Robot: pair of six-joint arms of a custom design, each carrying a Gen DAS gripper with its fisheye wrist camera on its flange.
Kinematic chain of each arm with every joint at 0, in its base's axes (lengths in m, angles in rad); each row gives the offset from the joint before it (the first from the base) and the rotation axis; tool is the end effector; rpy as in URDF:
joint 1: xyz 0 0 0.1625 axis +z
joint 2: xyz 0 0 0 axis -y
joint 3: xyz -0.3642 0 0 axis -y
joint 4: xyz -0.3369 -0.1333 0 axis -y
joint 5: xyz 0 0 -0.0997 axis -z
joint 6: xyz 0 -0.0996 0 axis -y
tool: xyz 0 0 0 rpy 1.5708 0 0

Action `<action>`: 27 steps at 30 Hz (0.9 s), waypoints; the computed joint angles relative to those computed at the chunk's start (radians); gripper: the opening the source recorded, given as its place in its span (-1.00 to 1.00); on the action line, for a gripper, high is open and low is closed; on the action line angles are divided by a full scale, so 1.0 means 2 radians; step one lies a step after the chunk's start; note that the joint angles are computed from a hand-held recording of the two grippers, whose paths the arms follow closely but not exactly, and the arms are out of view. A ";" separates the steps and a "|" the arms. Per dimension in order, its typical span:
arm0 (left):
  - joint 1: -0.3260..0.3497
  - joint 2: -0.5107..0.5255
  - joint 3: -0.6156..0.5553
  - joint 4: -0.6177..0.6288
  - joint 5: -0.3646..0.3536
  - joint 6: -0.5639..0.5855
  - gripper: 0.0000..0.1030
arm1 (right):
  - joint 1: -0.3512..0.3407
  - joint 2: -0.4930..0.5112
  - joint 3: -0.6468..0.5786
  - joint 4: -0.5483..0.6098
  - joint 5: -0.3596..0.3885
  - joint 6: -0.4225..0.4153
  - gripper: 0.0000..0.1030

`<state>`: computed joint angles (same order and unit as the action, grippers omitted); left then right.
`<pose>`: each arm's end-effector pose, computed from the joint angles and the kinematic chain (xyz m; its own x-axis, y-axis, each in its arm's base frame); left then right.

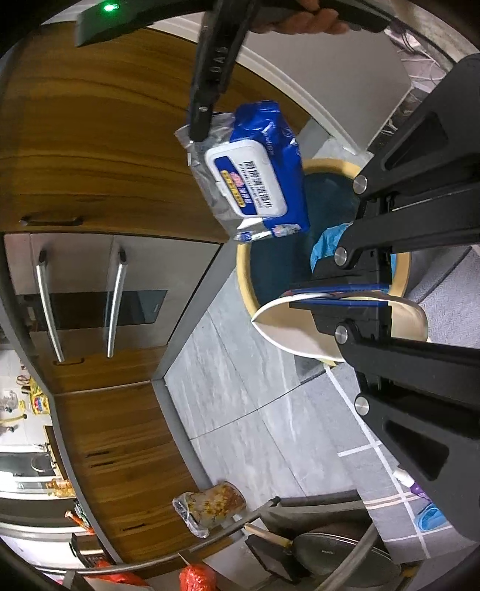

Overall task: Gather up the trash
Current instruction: 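Carry the paper cup in the left gripper over the bin while the right gripper carries the wipes pack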

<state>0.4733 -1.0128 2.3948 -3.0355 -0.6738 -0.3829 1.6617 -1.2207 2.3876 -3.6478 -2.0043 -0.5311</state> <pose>-0.2247 -0.3523 0.0868 -0.6485 0.3181 -0.6915 0.6951 0.6179 -0.3676 0.1265 -0.3800 0.2181 -0.7770 -0.0958 0.6222 -0.5210 0.6525 -0.5503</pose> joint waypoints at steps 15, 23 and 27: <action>0.023 0.077 -0.035 -0.046 -0.007 0.052 -0.95 | -0.002 0.046 -0.031 0.032 -0.031 0.016 -0.88; 0.042 0.113 -0.050 -0.068 -0.022 0.071 -0.95 | -0.002 0.075 -0.048 0.055 -0.053 0.033 -0.88; 0.052 0.122 -0.057 -0.076 -0.030 0.076 -0.95 | -0.006 0.078 -0.052 0.065 -0.056 0.047 -0.88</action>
